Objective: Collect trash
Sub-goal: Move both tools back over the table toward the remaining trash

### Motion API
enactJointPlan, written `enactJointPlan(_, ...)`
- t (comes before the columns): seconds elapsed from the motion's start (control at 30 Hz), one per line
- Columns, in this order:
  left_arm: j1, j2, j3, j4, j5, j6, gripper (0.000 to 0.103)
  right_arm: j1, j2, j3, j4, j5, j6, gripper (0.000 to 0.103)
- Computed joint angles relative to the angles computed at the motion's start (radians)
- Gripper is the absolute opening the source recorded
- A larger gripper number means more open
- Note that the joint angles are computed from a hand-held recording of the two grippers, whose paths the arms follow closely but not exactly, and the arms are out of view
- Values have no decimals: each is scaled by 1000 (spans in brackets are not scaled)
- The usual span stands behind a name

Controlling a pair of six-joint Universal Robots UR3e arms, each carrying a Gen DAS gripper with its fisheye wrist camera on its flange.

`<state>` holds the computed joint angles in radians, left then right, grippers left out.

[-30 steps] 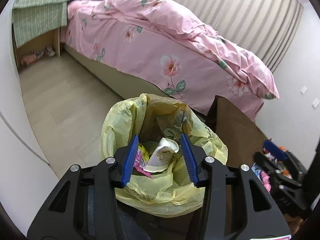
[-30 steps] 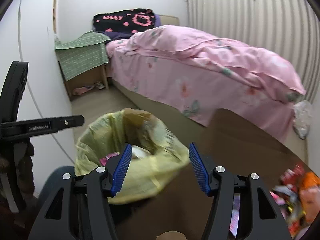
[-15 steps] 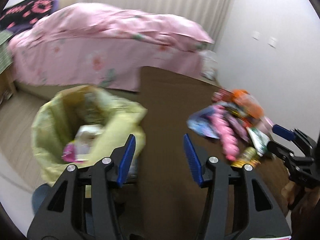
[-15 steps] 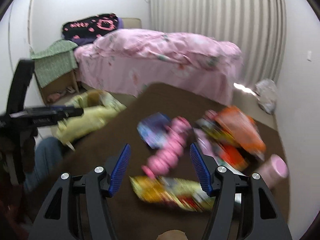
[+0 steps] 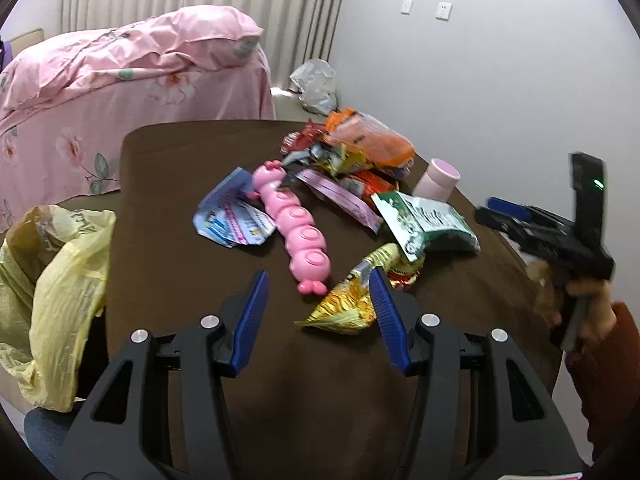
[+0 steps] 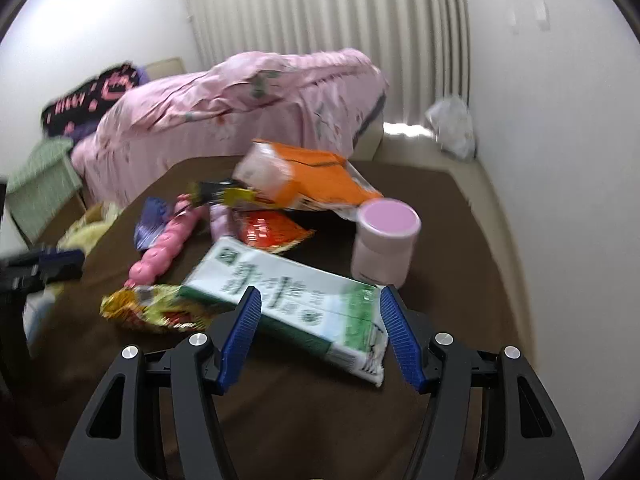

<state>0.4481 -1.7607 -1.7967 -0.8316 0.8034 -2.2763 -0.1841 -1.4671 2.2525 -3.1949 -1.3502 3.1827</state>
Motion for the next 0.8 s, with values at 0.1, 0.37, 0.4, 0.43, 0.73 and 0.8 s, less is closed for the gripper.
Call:
enactJointPlan(0.1,-10,-7,-2,22,23,-16,50,-40,63,-36,58,81,47,57)
enactJointPlan(0.37,14,-65,49,25,34,-100,50,105,35,-40,108,172,0,57)
enactJointPlan(0.4,19,-67,48,25,34,-104,50,127,29,-51,137,184,-12,57)
enactJointPlan(0.43,25,-68,47,26,33,-105,50,157,23,-71,175,183,-34,57)
enactJointPlan(0.73,98,-26,49,-75,-27,-17,50,308,-47,-102,206,-61,-42,57)
enactJointPlan(0.8,91,-25,66,-92,-48,13,50,302,-56,-88,186,-82,-24,57)
